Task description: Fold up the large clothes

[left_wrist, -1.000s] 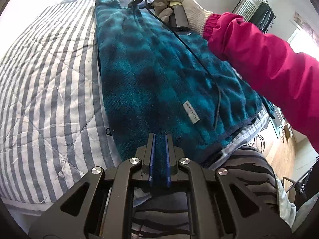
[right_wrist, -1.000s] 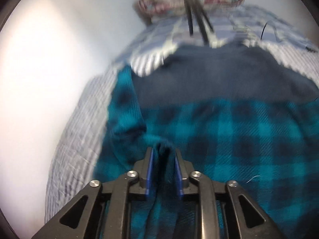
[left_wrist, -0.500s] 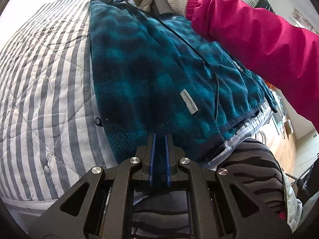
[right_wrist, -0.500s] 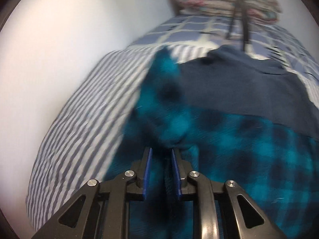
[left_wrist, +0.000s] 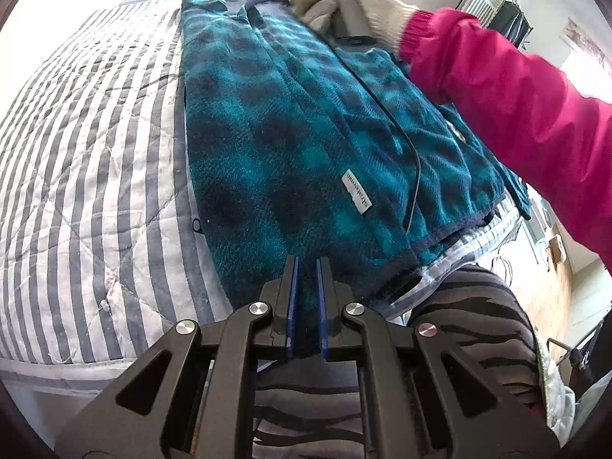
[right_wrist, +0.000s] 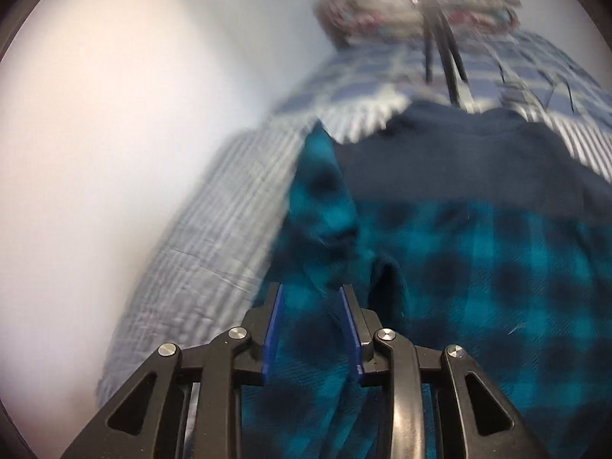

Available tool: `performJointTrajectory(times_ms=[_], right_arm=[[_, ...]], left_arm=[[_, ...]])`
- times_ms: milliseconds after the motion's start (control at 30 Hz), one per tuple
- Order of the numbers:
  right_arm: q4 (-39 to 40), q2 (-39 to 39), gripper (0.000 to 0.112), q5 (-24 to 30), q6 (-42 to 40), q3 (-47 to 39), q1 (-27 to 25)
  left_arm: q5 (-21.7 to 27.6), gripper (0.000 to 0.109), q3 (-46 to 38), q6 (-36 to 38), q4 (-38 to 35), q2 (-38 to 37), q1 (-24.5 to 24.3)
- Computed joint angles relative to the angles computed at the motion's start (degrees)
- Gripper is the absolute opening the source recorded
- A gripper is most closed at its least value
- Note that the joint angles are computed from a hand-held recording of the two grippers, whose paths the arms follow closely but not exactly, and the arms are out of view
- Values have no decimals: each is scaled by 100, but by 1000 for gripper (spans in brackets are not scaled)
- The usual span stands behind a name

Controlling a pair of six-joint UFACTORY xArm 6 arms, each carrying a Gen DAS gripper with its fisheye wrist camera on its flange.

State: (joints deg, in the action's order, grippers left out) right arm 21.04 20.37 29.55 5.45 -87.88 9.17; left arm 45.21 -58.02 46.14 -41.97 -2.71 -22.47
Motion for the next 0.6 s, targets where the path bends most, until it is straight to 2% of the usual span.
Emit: performJointTrajectory(times_ms=[67,100,200,333,400,467,533,600], right_arm=[[-849,257,29,437,1013,-204,-57],[-961,257,28,552,1189,-176,-79],[-807,-210,32,381,1207,320,-113],[-1258,-1425,34,221,1213,1126,-80],[-1407,-2156,43,77,1274,1593,-55],[-1825,-3026,59,-61,1608,2116,-4],[-2337,-3746,64,1,2061,2468,72],[-2664,-4303,64,80,2452,2675,147]], left_arm=[[-93,6,47,-71,101,-17,-50],[-91,6,48,-143,164,-53,-47],[-203,6,122,-215,262,-319,-49],[-254,6,23,-203,99,-650,81],[-301,6,-119,-264,49,-813,134],[-344,6,-237,-249,-28,-960,167],[-394,6,-365,-311,-82,-1119,199],[-341,6,-556,-366,-235,-1262,283]])
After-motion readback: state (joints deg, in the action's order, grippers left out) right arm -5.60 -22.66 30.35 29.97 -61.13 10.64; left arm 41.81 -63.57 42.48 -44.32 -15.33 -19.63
